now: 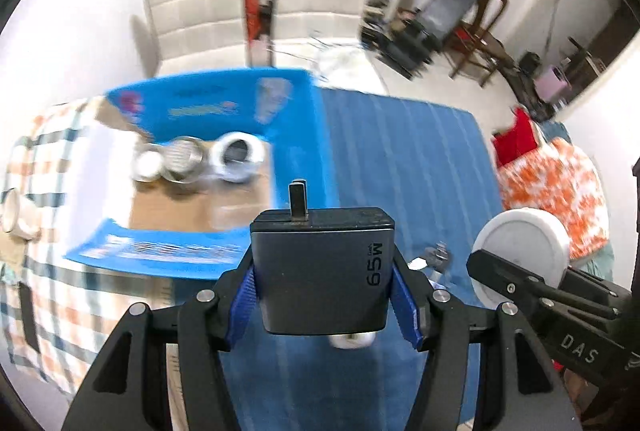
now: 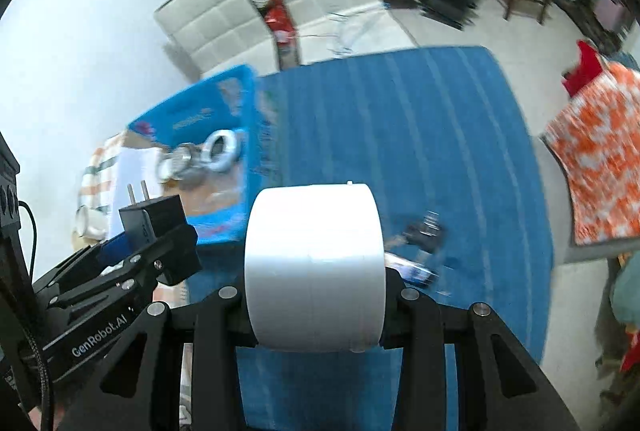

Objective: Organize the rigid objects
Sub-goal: 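Carry the charger with the left tool while the right tool carries the tape roll to the blue box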

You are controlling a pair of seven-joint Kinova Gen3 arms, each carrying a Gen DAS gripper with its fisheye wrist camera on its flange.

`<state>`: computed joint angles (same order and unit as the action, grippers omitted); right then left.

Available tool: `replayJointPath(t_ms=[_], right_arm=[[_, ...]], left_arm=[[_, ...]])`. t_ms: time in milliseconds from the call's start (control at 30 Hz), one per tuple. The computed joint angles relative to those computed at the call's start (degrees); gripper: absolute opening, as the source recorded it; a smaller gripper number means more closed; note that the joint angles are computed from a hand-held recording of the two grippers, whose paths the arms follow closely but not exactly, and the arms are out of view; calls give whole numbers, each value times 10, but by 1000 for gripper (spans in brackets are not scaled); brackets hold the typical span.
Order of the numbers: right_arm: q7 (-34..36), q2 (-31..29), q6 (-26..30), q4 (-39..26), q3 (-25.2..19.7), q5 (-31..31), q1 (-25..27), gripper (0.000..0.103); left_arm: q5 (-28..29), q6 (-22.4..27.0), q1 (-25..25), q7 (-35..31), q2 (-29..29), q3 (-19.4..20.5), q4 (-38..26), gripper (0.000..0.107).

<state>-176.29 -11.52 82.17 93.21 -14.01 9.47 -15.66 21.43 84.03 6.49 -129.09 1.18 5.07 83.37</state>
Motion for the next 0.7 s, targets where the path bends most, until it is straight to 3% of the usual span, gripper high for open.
replayJointPath(t_ms=[100,400,700], right_arm=[[6,60,-25,-46,-5,16,-14,42],[47,198,-117,-130,55,4,-66,42],[68,302,-174,-152,99,-19,-88,41]], left_arm=[[-5,-5,-21,-13,26,-14,-28,56],[-50,-30,-70,-35,113,-20,-94,56],[-80,87,-84,18,294,-4,-263,56]])
